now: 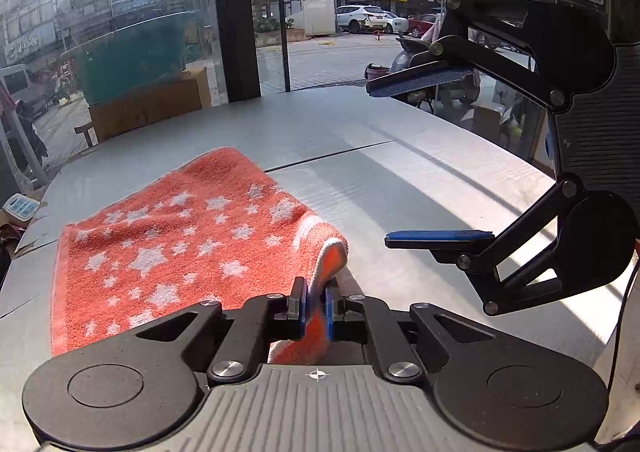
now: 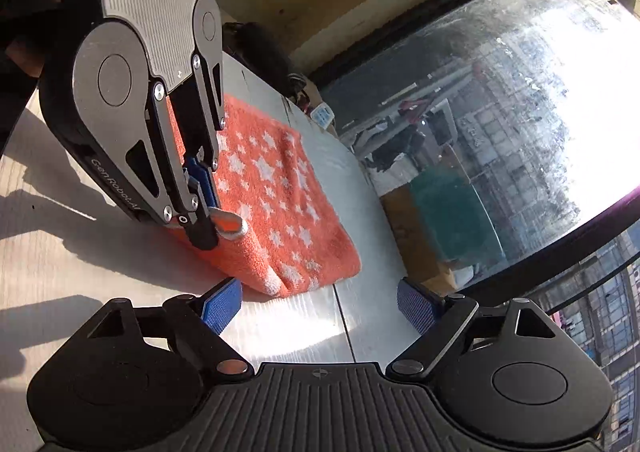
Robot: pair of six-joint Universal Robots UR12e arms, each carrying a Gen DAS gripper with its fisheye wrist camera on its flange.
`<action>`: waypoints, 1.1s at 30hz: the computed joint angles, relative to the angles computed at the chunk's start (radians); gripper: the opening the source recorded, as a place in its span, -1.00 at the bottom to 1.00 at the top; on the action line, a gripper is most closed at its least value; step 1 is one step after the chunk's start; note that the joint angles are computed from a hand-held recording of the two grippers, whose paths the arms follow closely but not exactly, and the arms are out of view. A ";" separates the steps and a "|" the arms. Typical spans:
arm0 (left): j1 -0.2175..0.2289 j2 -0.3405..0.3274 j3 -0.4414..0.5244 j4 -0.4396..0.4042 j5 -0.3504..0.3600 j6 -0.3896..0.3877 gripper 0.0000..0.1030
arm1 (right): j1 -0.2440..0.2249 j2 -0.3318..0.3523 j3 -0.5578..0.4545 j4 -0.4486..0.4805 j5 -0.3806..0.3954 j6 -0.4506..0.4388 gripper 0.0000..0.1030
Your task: Fold towel
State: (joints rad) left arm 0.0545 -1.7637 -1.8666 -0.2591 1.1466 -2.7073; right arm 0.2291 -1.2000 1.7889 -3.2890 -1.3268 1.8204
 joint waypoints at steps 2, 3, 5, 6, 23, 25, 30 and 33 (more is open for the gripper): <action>0.001 0.002 0.001 -0.002 -0.008 0.008 -0.82 | -0.009 0.000 0.002 0.035 0.046 -0.101 0.58; 0.002 0.001 0.002 -0.003 -0.010 0.013 -0.82 | -0.012 -0.005 -0.001 0.079 0.072 -0.146 0.58; 0.001 0.001 0.002 -0.002 -0.011 0.025 -0.82 | -0.010 -0.009 -0.014 0.152 0.093 -0.208 0.48; 0.001 0.001 0.002 -0.002 -0.011 0.030 -0.82 | -0.008 -0.009 -0.025 0.191 0.093 -0.230 0.35; 0.005 0.012 -0.010 -0.007 0.005 0.068 -0.74 | -0.012 0.006 -0.084 0.288 0.153 -0.194 -0.92; 0.021 0.029 -0.027 -0.004 0.017 0.066 -0.51 | -0.011 0.000 -0.084 0.290 0.152 -0.158 -0.92; 0.076 0.072 -0.069 0.001 0.094 -0.036 -0.46 | -0.018 -0.016 -0.090 0.297 0.174 -0.047 -0.91; 0.102 0.089 -0.086 -0.006 0.115 -0.055 -0.46 | -0.014 -0.025 -0.096 0.323 0.159 -0.021 -0.91</action>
